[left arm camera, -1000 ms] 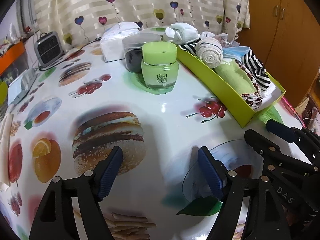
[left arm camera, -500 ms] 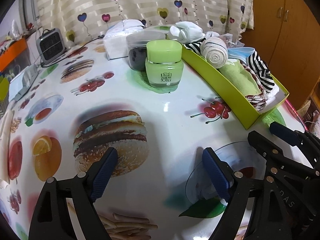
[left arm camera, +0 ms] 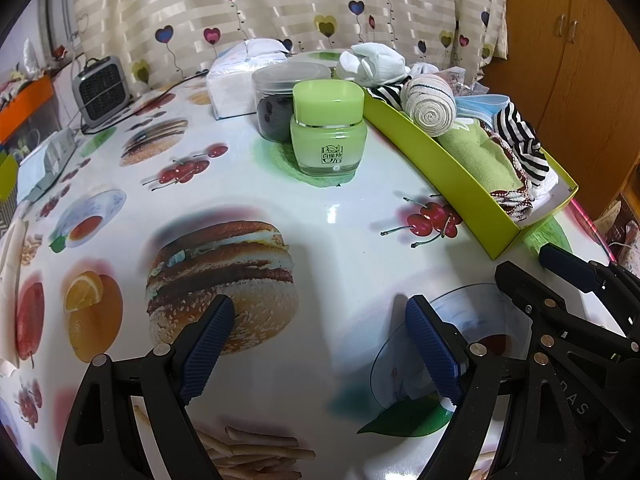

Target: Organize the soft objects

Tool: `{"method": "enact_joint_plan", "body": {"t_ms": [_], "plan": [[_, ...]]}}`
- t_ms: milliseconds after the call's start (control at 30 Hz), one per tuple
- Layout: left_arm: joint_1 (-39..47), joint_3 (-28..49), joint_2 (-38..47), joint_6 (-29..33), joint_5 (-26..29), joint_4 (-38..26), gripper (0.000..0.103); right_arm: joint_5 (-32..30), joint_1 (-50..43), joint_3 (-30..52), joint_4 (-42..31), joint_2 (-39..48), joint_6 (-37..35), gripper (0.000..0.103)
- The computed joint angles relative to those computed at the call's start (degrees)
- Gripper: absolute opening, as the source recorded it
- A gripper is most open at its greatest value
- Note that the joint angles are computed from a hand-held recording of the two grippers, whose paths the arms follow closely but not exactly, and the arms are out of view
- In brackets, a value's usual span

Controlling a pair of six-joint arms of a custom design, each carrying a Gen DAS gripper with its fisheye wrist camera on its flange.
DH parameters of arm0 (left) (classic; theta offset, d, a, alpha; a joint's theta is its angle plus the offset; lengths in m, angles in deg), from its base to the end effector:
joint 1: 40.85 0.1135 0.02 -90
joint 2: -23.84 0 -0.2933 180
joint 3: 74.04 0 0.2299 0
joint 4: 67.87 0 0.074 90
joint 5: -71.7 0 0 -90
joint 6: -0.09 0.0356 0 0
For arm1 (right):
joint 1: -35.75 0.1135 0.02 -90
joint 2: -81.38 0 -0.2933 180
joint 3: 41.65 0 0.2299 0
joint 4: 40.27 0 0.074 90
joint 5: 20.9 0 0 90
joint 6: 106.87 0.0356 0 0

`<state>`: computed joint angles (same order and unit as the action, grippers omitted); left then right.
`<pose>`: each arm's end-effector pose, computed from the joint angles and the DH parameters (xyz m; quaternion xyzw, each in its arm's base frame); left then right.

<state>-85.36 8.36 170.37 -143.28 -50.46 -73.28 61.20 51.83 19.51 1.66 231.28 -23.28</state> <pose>0.2995 -0.2679 -0.0292 -0.1221 0.9390 0.0504 0.3176 0.3384 0.1026 -0.0489 -0.2058 0.9048 0.0948 0.3605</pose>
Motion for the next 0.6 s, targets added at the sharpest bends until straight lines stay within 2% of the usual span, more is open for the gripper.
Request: {"method": "enact_joint_plan", "body": {"t_ms": [600], "plan": [[0.05, -0.11, -0.01, 0.07, 0.07, 0.16, 0.09, 0.07, 0.09, -0.03, 0.1, 0.05, 0.07, 0.052]]}}
